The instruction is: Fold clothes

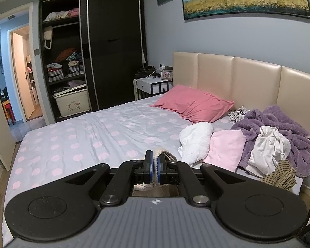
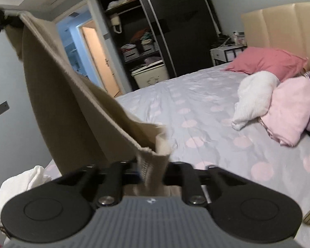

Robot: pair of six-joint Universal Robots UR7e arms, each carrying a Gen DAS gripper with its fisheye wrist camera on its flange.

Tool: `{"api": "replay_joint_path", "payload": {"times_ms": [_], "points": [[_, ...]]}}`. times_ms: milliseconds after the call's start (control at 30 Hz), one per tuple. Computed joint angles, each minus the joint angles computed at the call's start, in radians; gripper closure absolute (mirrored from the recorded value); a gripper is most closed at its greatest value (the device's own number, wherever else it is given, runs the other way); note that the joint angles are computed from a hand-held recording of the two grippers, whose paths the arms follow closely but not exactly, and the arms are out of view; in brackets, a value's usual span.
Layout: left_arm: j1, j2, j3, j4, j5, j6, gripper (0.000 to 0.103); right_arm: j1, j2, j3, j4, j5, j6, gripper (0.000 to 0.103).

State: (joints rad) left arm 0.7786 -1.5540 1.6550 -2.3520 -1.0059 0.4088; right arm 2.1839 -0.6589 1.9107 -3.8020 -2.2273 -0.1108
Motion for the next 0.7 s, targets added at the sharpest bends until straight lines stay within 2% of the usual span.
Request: {"api": "replay_joint_path", "payload": {"times_ms": [100, 233, 467, 600, 700], "points": [[0.008, -0.016, 0.001, 0.007, 0.002, 0.005, 0.101, 0.001, -0.090, 0.003, 0.087, 0.009, -0.041, 0.096], [0.004, -0.056, -0.005, 0.027, 0.009, 0.031, 0.101, 0.041, -0.216, -0.041, 0.193, -0.002, -0.207, 0.097], [-0.065, -0.133, -0.051, 0.061, -0.025, 0.048, 0.101, 0.165, -0.364, -0.208, 0.545, -0.021, -0.390, 0.097], [-0.141, -0.180, -0.087, 0.102, -0.042, 0.051, 0.101, 0.236, -0.423, -0.309, 0.778, -0.033, -0.411, 0.097], [-0.203, -0.217, -0.111, 0.185, -0.037, 0.037, 0.101, 0.283, -0.469, -0.366, 0.988, -0.047, -0.395, 0.097]]}}
